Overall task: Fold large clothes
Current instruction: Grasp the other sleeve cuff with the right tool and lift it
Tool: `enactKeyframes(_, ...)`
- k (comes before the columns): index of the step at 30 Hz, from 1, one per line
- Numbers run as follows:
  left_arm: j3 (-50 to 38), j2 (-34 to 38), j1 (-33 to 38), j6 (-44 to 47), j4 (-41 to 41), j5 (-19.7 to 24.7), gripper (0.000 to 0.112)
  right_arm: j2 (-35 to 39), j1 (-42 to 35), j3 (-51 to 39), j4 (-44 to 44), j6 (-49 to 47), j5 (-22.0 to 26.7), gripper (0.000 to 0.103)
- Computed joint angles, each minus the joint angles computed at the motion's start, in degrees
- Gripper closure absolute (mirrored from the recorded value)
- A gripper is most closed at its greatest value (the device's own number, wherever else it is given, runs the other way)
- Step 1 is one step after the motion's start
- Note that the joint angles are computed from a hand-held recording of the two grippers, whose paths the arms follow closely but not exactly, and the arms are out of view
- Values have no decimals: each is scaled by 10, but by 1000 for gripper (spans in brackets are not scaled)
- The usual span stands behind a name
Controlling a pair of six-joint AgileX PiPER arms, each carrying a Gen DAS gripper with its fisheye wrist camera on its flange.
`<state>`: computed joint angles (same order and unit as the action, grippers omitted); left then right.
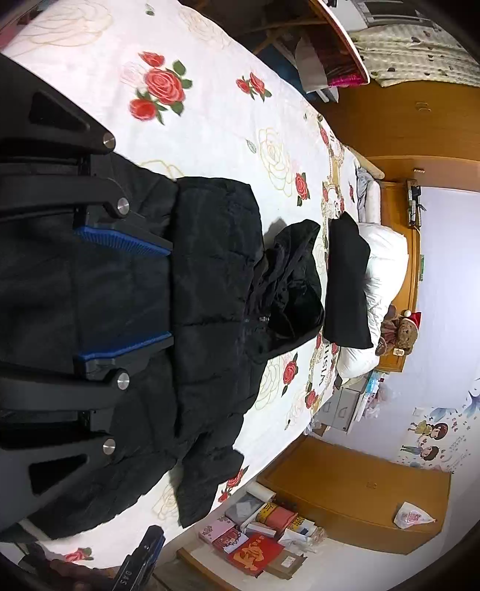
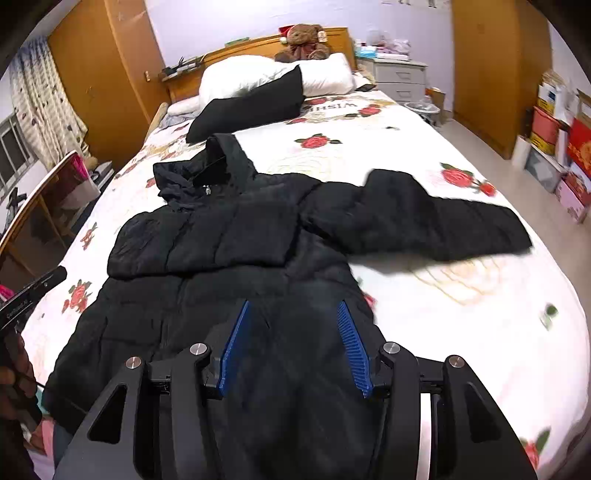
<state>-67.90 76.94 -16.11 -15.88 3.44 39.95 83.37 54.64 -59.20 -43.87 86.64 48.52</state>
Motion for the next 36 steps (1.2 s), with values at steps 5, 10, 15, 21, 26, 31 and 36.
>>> enactKeyframes(5,19,-27,-36,-40,33,19,69,-72,34,63,-8,52,33,52)
enactKeyframes(10,12,-46,-43,-41,43,40,68,-131,44,108,-5,84,54,52)
enactKeyframes(15,8,-40,-65,-79,78,48,68,-163,12,146,9,85,39,52)
enactKeyframes(21,1,-9,-95,-113,104,36,68,-187,-63,183,32,54,-8,50)
enactKeyframes(26,-21,32,-102,-126,109,21,66,-196,-159,206,63,-10,-64,49)
enactKeyframes(31,-54,84,-105,-146,117,3,61,-176,-281,217,114,-118,-136,43)
enactKeyframes(36,-92,141,-108,-148,124,-8,59,-111,-440,221,232,-295,-238,43)
